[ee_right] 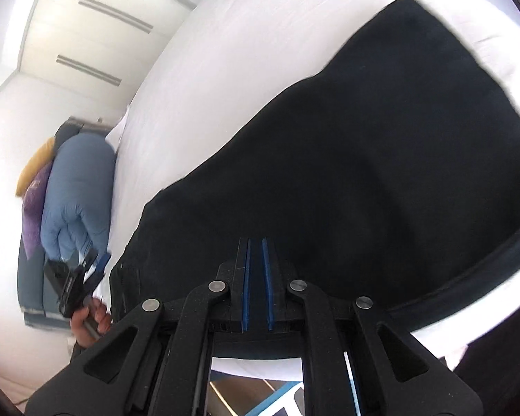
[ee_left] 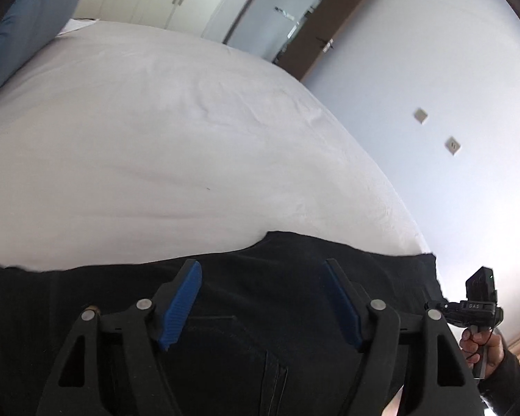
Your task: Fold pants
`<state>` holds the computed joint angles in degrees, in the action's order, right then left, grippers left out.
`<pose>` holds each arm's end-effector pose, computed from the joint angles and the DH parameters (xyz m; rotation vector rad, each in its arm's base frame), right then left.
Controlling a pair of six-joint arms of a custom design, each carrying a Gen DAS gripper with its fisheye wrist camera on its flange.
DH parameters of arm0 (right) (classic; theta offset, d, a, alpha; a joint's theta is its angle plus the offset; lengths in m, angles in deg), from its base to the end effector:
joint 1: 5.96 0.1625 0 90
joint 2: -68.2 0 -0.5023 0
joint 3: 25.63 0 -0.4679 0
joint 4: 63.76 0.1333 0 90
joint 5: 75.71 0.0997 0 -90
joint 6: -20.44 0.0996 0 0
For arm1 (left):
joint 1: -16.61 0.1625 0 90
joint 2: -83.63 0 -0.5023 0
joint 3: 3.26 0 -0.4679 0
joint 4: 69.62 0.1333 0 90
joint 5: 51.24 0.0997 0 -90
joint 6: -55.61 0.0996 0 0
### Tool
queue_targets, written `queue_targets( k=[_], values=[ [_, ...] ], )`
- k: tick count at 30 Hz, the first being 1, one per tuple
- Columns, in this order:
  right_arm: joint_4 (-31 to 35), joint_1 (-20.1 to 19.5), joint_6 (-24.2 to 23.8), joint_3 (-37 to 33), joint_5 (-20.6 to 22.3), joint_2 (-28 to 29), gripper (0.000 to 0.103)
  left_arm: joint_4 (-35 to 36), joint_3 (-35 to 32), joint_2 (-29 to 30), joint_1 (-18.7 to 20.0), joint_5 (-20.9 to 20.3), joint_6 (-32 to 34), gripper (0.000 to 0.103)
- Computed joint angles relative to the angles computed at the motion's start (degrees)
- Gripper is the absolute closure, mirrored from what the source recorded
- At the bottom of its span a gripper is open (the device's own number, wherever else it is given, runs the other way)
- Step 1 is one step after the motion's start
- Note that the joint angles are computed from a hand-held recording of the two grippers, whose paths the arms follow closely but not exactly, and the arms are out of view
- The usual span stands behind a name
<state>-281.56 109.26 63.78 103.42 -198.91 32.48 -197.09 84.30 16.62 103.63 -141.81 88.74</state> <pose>0.2886 -0.4278 -0.0236 -0.6870 -2.6867 1.1715 0.0927 -0.7645 0.3944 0.9452 2.8922 -0.4409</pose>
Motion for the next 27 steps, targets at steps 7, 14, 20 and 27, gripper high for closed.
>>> queue_targets(
  k=[7, 14, 20, 27],
  values=[
    [-0.96, -5.21, -2.27, -1.41, 3.61, 2.18, 0.099, 1.82, -1.9, 4.5, 0.23, 6.66, 4.68, 0.056],
    [-10.75, -2.82, 4.84, 12.19, -13.4, -3.26, 0.097, -0.97, -2.96, 3.7, -0.37, 10.09, -0.84, 0.065],
    [-17.61, -4.37, -8.18, 8.1, 5.64, 0.54, 0.096, -2.28, 8.11, -0.34, -4.36, 4.2, 0.67, 0.017],
    [-24.99, -8.63, -3.48, 9.43, 1.12, 5.28, 0.096, -6.45, 13.59, -2.52, -3.53, 8.87, 2.58, 0.017]
  ],
)
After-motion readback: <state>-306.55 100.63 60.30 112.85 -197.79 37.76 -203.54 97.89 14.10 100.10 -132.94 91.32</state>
